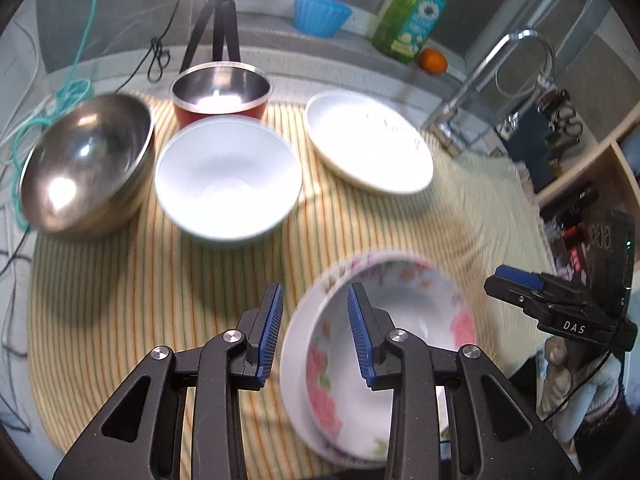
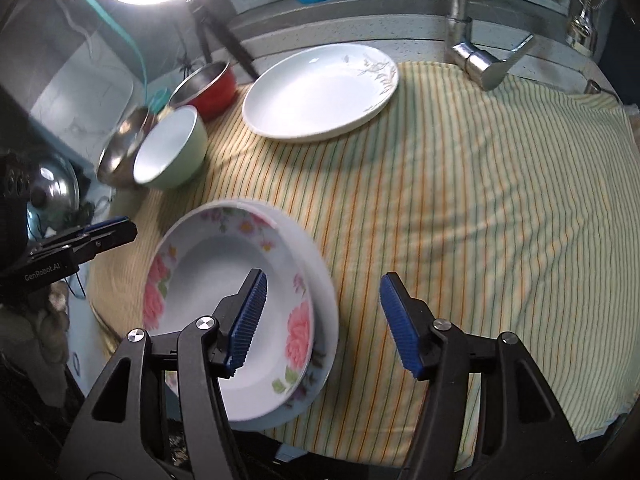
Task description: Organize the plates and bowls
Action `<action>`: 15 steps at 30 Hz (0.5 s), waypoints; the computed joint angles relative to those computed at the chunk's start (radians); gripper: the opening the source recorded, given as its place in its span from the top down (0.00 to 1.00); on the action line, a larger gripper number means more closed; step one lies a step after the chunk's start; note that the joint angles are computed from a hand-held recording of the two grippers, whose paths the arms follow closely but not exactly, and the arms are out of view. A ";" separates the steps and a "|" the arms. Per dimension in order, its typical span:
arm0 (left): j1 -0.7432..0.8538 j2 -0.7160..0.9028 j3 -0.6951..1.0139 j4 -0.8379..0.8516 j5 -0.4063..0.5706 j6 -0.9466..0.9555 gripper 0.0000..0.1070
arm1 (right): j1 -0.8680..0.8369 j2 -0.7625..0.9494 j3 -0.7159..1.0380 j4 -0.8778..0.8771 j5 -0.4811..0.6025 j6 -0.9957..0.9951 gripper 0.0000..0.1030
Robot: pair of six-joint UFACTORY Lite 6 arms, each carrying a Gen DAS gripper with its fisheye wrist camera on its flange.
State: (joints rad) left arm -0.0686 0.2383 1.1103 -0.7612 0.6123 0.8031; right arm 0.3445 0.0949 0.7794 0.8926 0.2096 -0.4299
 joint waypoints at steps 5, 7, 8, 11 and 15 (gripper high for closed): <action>-0.043 0.177 0.245 0.050 0.007 -0.109 0.70 | -0.135 0.086 0.112 0.181 0.052 -0.246 0.40; -0.059 0.233 0.322 0.058 0.019 -0.145 0.70 | -0.178 0.134 0.173 0.195 0.072 -0.284 0.40; -0.070 0.272 0.378 0.080 0.024 -0.185 0.70 | -0.205 0.170 0.216 0.217 0.092 -0.314 0.40; -0.111 0.421 0.595 0.161 0.061 -0.306 0.70 | -0.256 0.260 0.318 0.242 0.131 -0.360 0.40; -0.156 0.597 0.851 0.281 0.114 -0.453 0.70 | -0.300 0.380 0.453 0.227 0.178 -0.368 0.40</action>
